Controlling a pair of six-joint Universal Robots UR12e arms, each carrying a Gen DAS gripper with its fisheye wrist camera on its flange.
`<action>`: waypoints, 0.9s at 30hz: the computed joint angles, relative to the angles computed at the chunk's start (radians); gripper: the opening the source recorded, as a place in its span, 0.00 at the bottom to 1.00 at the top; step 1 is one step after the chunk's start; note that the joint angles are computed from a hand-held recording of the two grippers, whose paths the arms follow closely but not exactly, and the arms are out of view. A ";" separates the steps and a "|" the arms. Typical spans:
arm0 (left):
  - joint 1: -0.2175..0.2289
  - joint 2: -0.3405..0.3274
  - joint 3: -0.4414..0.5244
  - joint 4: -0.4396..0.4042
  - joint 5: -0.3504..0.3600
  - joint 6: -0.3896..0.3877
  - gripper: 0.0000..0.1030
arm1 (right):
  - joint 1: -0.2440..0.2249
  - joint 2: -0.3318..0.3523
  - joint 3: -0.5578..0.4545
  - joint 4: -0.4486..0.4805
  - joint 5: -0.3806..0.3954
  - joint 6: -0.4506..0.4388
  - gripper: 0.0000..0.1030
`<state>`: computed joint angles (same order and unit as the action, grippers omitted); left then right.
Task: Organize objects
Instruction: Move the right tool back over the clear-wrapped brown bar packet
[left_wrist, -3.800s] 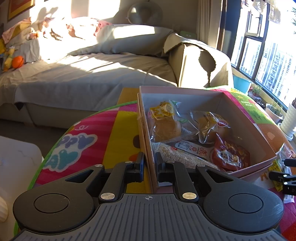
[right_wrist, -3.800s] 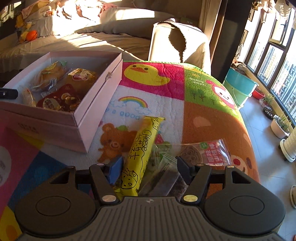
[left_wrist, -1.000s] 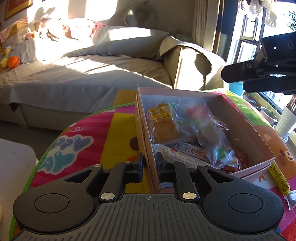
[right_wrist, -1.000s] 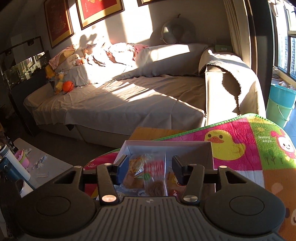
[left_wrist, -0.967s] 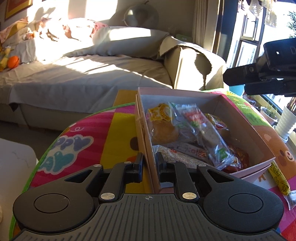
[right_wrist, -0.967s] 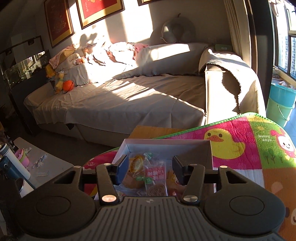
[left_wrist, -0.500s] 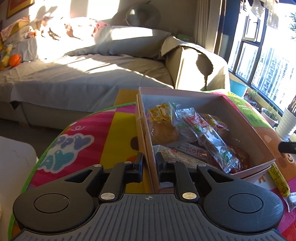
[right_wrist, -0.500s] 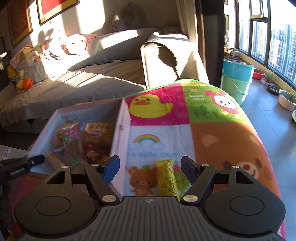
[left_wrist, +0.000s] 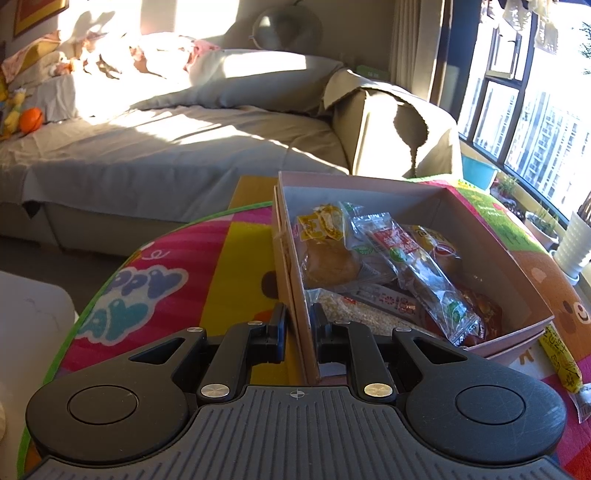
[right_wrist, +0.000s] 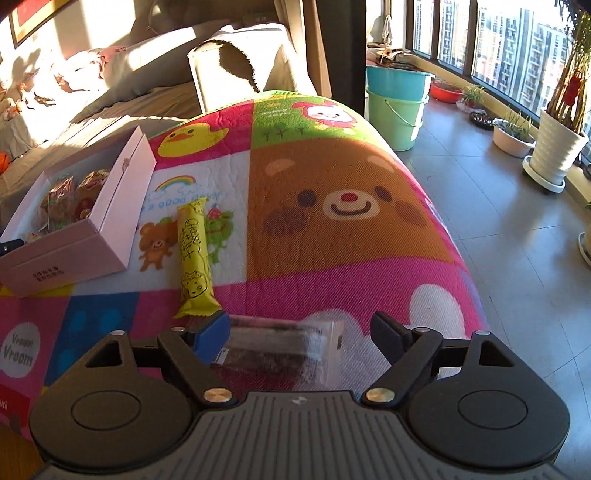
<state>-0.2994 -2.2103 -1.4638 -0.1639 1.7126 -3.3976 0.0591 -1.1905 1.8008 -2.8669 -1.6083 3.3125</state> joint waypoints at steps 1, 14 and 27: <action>0.000 0.000 0.000 0.000 0.000 0.000 0.15 | 0.003 -0.001 0.002 0.000 0.009 -0.011 0.82; 0.000 0.001 -0.002 -0.002 -0.005 0.000 0.16 | 0.031 0.034 -0.038 -0.004 0.098 -0.095 0.86; 0.000 0.002 -0.002 -0.004 -0.003 -0.002 0.16 | 0.066 0.008 -0.004 -0.011 0.063 -0.238 0.97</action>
